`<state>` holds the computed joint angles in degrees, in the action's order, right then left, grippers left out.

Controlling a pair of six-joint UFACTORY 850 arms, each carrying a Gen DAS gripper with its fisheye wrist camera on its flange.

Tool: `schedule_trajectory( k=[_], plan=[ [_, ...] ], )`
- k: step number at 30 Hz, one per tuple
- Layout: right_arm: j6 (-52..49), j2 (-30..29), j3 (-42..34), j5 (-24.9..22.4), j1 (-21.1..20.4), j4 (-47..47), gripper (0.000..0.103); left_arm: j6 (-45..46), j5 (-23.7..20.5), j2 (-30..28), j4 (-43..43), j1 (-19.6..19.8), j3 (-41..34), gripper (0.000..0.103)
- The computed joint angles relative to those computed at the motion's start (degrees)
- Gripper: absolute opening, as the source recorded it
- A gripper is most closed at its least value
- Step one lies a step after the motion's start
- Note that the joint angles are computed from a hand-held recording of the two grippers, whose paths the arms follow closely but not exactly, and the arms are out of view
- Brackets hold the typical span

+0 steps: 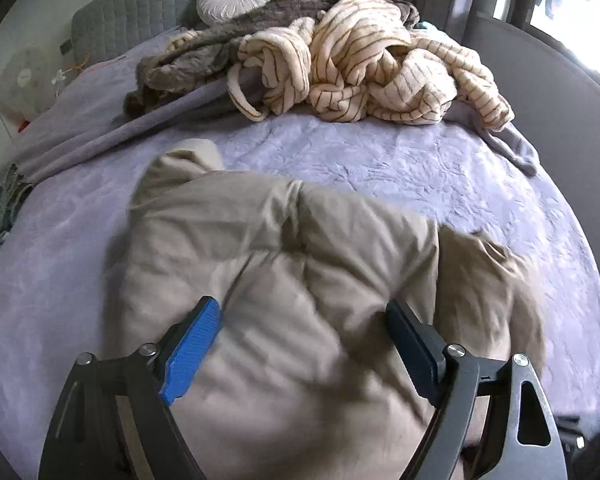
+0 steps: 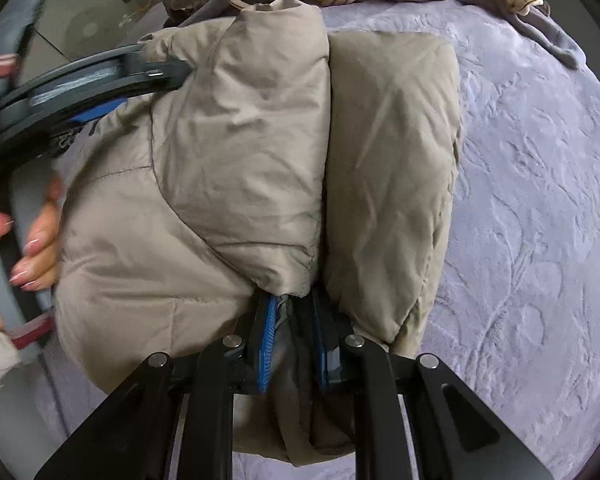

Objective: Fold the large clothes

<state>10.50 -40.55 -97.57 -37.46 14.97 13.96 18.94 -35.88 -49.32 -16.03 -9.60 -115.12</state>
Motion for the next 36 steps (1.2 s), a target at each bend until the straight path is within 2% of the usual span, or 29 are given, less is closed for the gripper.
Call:
schedule_trajectory(
  k=[3,8,11,13,14,15,20,24,30,36],
  plan=[
    [0.96,0.15,0.28,0.08,-0.03,-0.51,0.017,3.58,2.18,6.27,-2.86,1.72,7.87,0.086],
    [3.54,4.08,5.58,1.92,0.55,-1.99,0.017,6.38,4.55,15.37,-5.56,4.29,21.27,0.086],
    [5.67,4.9,6.78,2.62,1.31,-4.22,0.02,2.11,3.37,16.8,-1.37,4.71,25.74,0.086],
    [6.98,5.4,7.27,2.59,1.97,-5.94,0.02,2.74,3.19,17.22,-4.5,5.48,28.22,0.087],
    [7.35,5.42,7.32,2.48,2.14,-6.63,0.02,2.51,3.47,17.34,-4.85,5.65,28.85,0.093],
    [8.06,5.53,7.46,2.3,2.47,-7.51,0.02,1.35,3.67,17.37,-4.17,5.64,29.22,0.094],
    [13.36,6.57,7.32,-0.58,4.0,-11.44,0.021,-0.68,2.63,17.26,-3.16,5.79,29.18,0.094],
    [15.56,10.4,11.23,0.66,4.68,-11.21,0.029,-1.6,0.96,17.18,-2.48,6.01,28.53,0.094],
    [16.69,13.87,15.17,0.52,4.85,-10.08,0.033,-1.91,-0.6,16.94,-2.37,6.29,27.88,0.094],
    [17.05,14.52,14.98,-1.59,4.75,-9.38,0.036,-1.86,-1.05,19.15,-1.64,6.42,29.03,0.094]
  ],
)
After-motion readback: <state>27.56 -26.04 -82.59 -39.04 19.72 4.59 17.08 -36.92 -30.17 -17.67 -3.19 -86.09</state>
